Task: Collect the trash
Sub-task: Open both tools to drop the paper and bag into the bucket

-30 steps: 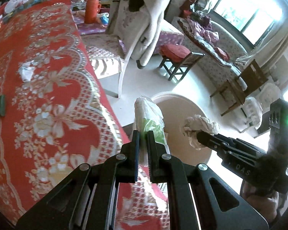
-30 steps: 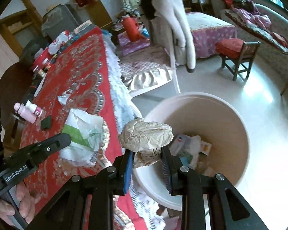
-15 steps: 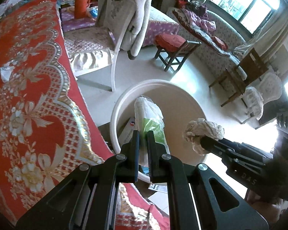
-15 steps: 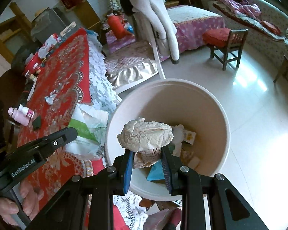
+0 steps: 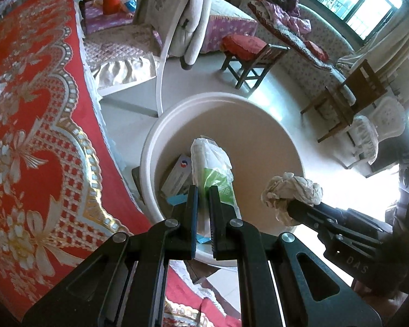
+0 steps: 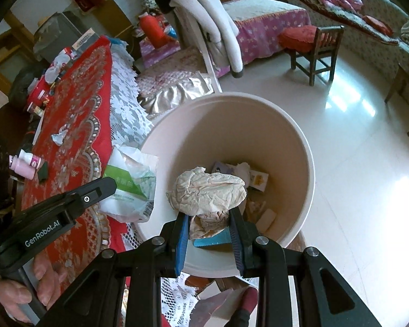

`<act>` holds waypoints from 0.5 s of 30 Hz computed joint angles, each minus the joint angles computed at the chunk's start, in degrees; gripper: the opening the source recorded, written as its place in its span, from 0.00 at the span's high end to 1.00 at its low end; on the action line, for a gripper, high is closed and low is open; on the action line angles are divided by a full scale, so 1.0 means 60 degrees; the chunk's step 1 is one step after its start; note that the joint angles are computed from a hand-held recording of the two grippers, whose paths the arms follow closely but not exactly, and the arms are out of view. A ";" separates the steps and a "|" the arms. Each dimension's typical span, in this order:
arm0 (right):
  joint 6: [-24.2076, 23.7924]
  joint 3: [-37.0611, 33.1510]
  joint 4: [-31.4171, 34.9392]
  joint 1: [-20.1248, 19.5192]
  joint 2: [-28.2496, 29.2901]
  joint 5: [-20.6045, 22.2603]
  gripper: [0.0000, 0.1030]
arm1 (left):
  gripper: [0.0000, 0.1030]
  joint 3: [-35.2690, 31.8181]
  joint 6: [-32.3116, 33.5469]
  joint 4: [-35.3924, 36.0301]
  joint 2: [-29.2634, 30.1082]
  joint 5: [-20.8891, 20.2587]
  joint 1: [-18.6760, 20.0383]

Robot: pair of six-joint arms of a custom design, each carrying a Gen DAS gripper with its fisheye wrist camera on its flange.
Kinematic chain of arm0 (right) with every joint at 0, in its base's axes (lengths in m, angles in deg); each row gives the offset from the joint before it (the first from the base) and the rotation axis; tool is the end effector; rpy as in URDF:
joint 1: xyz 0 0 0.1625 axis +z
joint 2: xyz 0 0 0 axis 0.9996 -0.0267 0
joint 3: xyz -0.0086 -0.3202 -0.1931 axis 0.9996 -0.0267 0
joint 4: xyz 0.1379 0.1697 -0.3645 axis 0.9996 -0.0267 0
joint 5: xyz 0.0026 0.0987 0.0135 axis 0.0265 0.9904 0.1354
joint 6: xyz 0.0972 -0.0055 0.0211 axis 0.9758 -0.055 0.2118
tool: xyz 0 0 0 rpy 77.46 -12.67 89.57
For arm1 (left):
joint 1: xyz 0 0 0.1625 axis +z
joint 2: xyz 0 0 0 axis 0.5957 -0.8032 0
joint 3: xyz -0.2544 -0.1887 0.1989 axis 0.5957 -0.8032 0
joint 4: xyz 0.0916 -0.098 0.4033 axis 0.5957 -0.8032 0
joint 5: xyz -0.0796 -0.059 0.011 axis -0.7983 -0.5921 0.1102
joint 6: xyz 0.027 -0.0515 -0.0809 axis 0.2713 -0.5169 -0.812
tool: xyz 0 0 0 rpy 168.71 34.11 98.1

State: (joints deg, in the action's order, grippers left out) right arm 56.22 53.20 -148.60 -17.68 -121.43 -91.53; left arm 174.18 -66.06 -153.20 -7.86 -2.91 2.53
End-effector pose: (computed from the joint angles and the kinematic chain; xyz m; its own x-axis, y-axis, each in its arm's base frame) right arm -0.0303 -0.4194 0.2042 -0.9084 -0.0210 0.4175 -0.1708 0.9303 -0.3247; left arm -0.2594 -0.4511 -0.0808 -0.8613 0.1457 -0.4867 0.2935 0.9247 -0.2426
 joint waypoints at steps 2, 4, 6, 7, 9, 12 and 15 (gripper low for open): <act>-0.0003 -0.0007 0.0043 -0.0062 0.0007 0.0022 0.74 | 0.95 -0.0009 -0.0050 -0.0008 0.0082 -0.0003 -0.0012; 0.0008 -0.0033 0.0071 -0.0120 0.0048 -0.0002 0.74 | 0.95 -0.0039 -0.0091 0.0004 0.0163 -0.0004 -0.0009; 0.0009 -0.0044 0.0079 -0.0161 0.0073 -0.0029 0.74 | 0.95 -0.0092 -0.0120 0.0061 0.0216 0.0012 -0.0010; 0.0008 -0.0046 0.0086 -0.0179 0.0084 -0.0043 0.74 | 0.95 -0.0122 -0.0129 0.0083 0.0242 0.0022 -0.0009; 0.0006 -0.0059 0.0100 -0.0187 0.0114 -0.0080 0.74 | 0.95 -0.0150 -0.0141 0.0084 0.0292 0.0044 -0.0010; 0.0016 -0.0062 0.0062 -0.0201 0.0169 -0.0139 0.74 | 0.95 -0.0130 -0.0166 0.0063 0.0317 0.0076 -0.0040; 0.0088 -0.0102 0.0059 -0.0172 0.0240 -0.0269 0.73 | 0.95 -0.0144 -0.0156 0.0031 0.0347 0.0077 -0.0060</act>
